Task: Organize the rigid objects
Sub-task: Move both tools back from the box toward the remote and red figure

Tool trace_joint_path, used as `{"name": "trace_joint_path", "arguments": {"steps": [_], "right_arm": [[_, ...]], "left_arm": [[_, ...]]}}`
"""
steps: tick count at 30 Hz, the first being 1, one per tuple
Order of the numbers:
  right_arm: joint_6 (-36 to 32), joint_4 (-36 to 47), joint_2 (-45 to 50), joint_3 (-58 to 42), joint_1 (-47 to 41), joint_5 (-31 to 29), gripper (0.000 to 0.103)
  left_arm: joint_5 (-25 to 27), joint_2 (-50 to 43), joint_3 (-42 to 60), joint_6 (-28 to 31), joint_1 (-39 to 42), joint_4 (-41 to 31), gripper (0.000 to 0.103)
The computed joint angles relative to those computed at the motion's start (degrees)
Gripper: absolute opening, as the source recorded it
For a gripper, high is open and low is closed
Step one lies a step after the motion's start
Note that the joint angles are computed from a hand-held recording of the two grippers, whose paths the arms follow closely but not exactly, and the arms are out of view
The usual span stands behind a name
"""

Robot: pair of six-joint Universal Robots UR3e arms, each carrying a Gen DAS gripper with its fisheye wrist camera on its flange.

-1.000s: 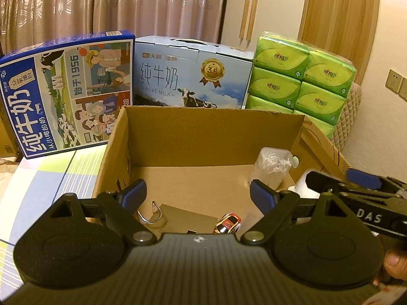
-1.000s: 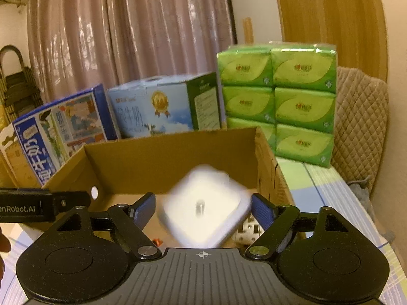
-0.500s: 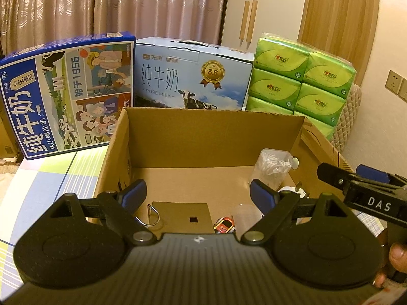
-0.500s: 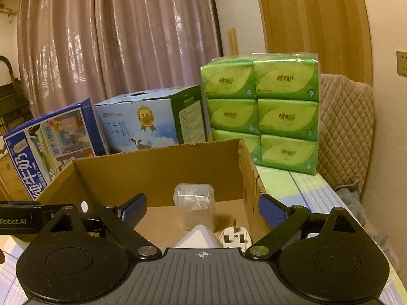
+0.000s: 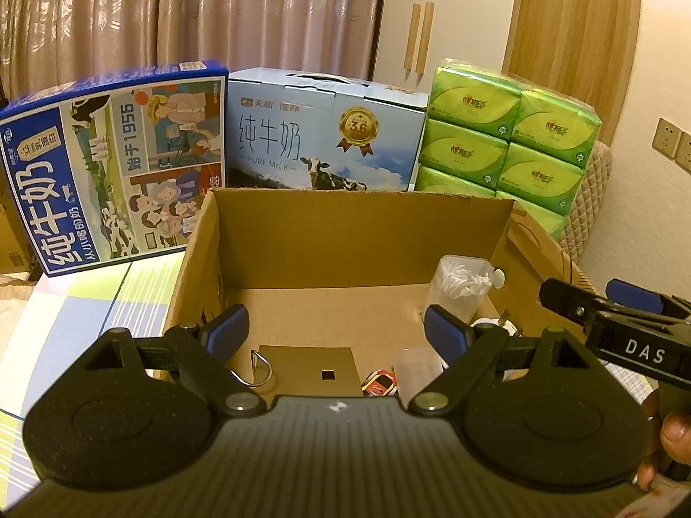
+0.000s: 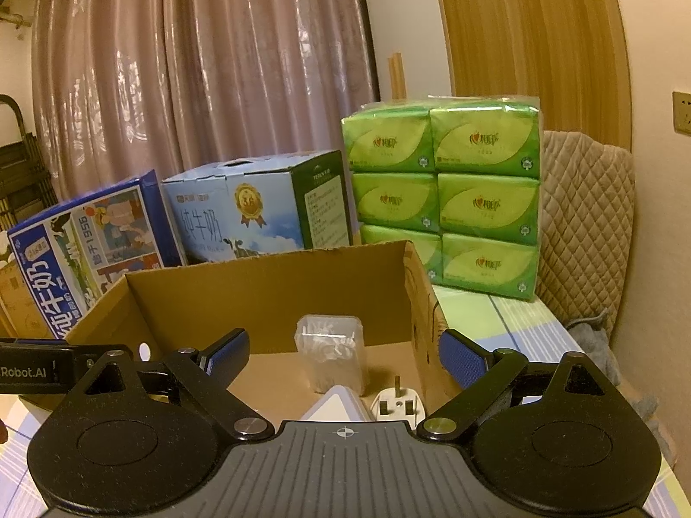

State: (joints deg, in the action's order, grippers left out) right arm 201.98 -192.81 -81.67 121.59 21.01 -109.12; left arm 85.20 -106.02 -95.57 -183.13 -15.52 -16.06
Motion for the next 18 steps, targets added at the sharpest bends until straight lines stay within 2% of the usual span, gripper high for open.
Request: {"name": "trace_joint_path", "arguments": {"steps": [5,13,18], "right_arm": [[-0.62,-2.75,-1.32,1.97,1.43,-1.85,0.092],[0.27,-6.63,-5.82,7.63,6.31,-6.65,0.092],[4.25,-1.3,-12.51,13.85,11.59,-9.75,0.092]], "left_arm": [[1.2,3.06,-2.1,1.27,-0.29,0.48,0.086],[1.3,13.1,-11.84,3.86,-0.05,3.12,0.086],[0.18,21.73,-22.23,3.95,-0.14,4.09,0.086]]}}
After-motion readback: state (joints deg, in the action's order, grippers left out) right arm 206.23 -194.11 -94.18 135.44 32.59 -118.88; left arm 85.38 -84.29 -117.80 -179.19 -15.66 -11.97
